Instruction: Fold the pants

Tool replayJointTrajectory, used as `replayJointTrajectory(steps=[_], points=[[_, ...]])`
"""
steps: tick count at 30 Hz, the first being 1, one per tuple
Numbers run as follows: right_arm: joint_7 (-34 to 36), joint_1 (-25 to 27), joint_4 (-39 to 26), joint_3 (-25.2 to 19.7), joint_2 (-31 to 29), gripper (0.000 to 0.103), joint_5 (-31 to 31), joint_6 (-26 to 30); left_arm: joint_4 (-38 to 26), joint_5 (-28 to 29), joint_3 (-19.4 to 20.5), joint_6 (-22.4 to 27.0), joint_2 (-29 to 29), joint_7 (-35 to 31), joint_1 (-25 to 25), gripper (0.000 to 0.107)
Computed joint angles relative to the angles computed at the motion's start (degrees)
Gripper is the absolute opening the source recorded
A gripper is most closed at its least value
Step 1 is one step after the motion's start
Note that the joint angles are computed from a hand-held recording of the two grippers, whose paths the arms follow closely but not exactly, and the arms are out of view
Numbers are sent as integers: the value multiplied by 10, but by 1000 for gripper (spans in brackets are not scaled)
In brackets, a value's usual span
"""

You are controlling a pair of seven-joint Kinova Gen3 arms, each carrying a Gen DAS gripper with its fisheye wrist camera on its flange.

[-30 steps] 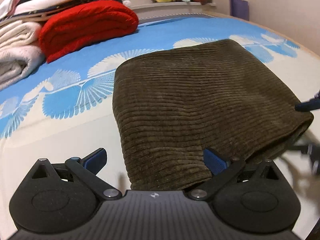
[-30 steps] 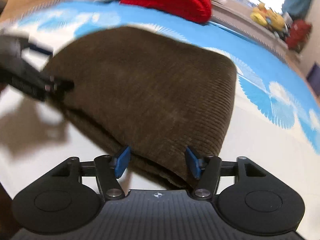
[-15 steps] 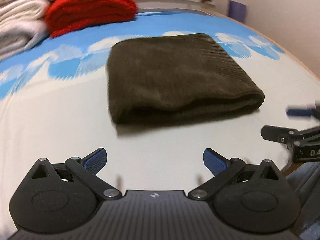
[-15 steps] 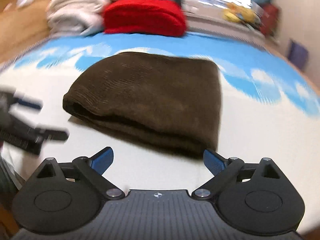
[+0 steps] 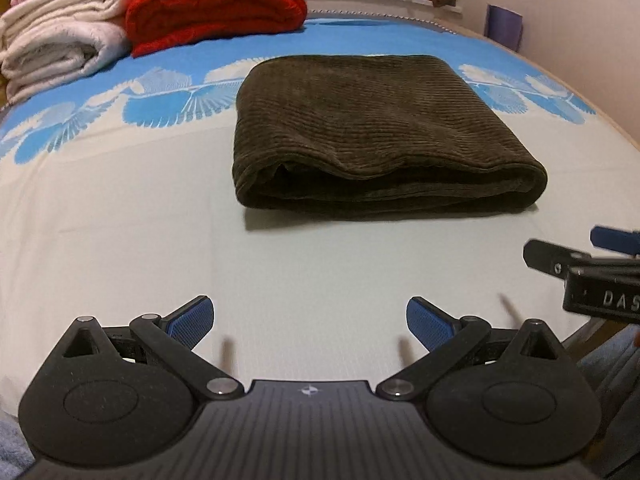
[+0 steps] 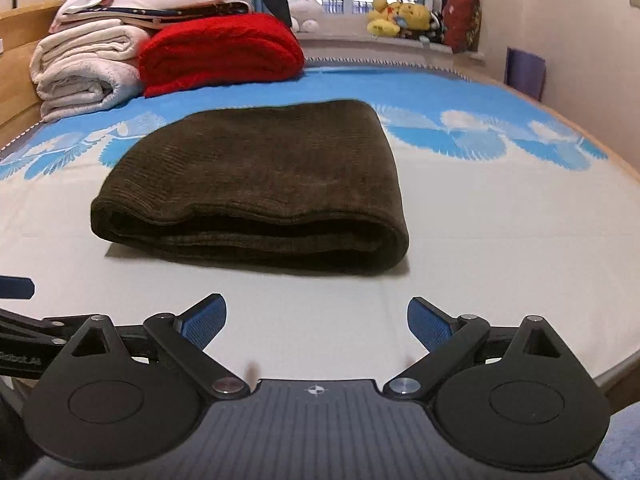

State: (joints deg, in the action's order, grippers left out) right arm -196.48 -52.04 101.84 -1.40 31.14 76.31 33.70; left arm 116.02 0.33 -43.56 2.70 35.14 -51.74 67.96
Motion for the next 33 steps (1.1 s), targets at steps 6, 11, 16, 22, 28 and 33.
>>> replayJointTrajectory(steps=[6, 11, 16, 22, 28, 33], points=[[9, -12, -1, -1, 10, 97, 10, 18, -17, -9, 3, 21, 8, 11, -10, 103], [18, -9, -4, -7, 13, 97, 12, 16, -14, -26, -6, 20, 8, 37, -3, 103], [32, -7, -9, -5, 15, 97, 0, 8, -15, -35, -13, 26, 11, 51, 2, 103], [33, -11, -8, 0, 14, 97, 0, 2, -17, -52, -8, 31, 10, 68, -1, 103], [34, -10, -4, 0, 12, 97, 2, -2, -19, -67, -7, 34, 12, 82, -2, 103], [42, -7, -4, 0, 10, 97, -2, -8, -21, -77, -11, 37, 15, 93, 3, 103]])
